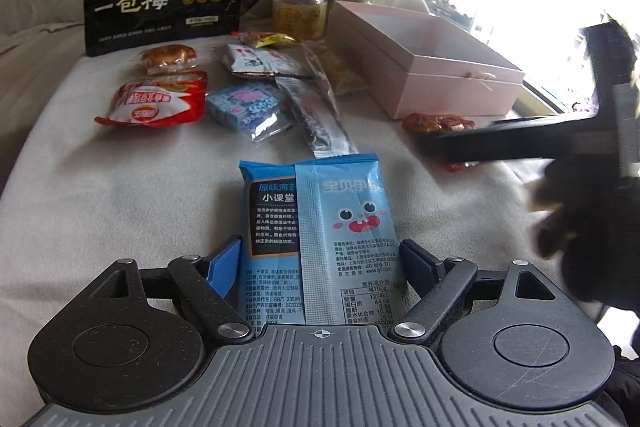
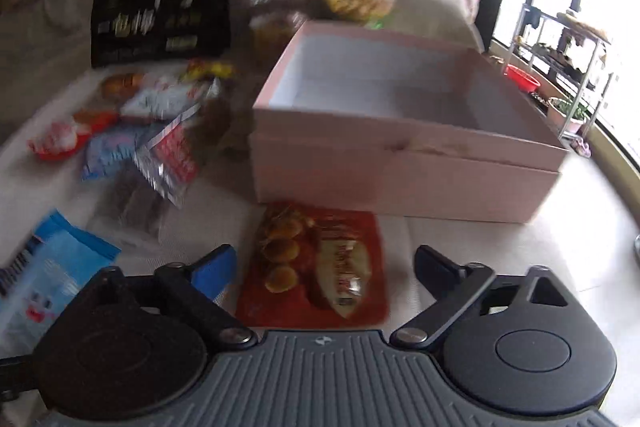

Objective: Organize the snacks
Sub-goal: 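Carry the biscuit packet with the left tool and drop it into the pink box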

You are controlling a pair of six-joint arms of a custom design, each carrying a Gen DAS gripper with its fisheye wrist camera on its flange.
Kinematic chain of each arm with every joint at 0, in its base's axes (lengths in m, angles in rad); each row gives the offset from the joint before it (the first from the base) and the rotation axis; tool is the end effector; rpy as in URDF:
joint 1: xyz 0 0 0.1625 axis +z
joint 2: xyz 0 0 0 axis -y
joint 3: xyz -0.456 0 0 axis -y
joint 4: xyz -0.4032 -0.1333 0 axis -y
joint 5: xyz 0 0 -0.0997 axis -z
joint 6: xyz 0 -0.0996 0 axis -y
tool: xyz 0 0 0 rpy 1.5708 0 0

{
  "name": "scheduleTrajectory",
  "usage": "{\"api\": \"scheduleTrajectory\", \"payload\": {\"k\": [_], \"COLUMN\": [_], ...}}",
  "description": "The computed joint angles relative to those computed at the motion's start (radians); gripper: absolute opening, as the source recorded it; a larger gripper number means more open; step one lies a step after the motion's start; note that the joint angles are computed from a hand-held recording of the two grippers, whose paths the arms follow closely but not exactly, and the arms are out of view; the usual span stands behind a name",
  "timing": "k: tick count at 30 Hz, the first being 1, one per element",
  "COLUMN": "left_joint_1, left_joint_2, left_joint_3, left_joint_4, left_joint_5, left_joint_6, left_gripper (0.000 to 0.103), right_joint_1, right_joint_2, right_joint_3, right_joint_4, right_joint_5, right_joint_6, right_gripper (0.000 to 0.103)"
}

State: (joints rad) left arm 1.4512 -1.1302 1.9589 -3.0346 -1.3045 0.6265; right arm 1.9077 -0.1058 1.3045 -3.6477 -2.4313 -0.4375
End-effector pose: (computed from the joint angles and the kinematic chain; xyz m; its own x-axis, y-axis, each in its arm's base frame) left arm 0.0863 -0.6190 0.2596 -0.7347 0.4363 -0.5195 0.6503 0.6709 -0.3564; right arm 0.2905 -0.6545 -0.1297 -0.6427 0.0482 0.7646 -0.5336 0.6879 -0.4920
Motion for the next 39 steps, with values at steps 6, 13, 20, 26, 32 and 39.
{"api": "scheduleTrajectory", "payload": {"k": [6,13,20,26,32,39], "left_joint_1": [-0.002,-0.037,-0.094,-0.139,-0.15,-0.132], "left_joint_2": [-0.009,-0.047,-0.075,0.017,0.222,0.381], "left_joint_3": [0.003,0.045,0.069,-0.035,-0.278,-0.478], "left_joint_4": [0.015,0.068,0.051,-0.116,-0.068,0.092], "left_joint_5": [-0.001,-0.042,-0.114,-0.228,-0.267,-0.241], "left_joint_6": [-0.004,0.032,0.068,0.053,-0.037,-0.044], "left_gripper": [0.088,0.088,0.088,0.088,0.088,0.088], "right_joint_1": [0.006,0.032,0.047,0.035,-0.002,-0.047], "right_joint_2": [-0.075,-0.15,-0.221,-0.269,-0.297,-0.295], "right_joint_3": [0.135,0.332,0.426,0.406,0.291,0.101], "right_joint_4": [0.01,-0.191,-0.422,-0.488,-0.405,-0.194], "right_joint_5": [0.085,0.048,0.074,0.132,0.175,0.206], "right_joint_6": [0.027,-0.081,-0.115,-0.152,-0.174,-0.139], "right_gripper": [0.071,0.071,0.071,0.072,0.072,0.068]}}
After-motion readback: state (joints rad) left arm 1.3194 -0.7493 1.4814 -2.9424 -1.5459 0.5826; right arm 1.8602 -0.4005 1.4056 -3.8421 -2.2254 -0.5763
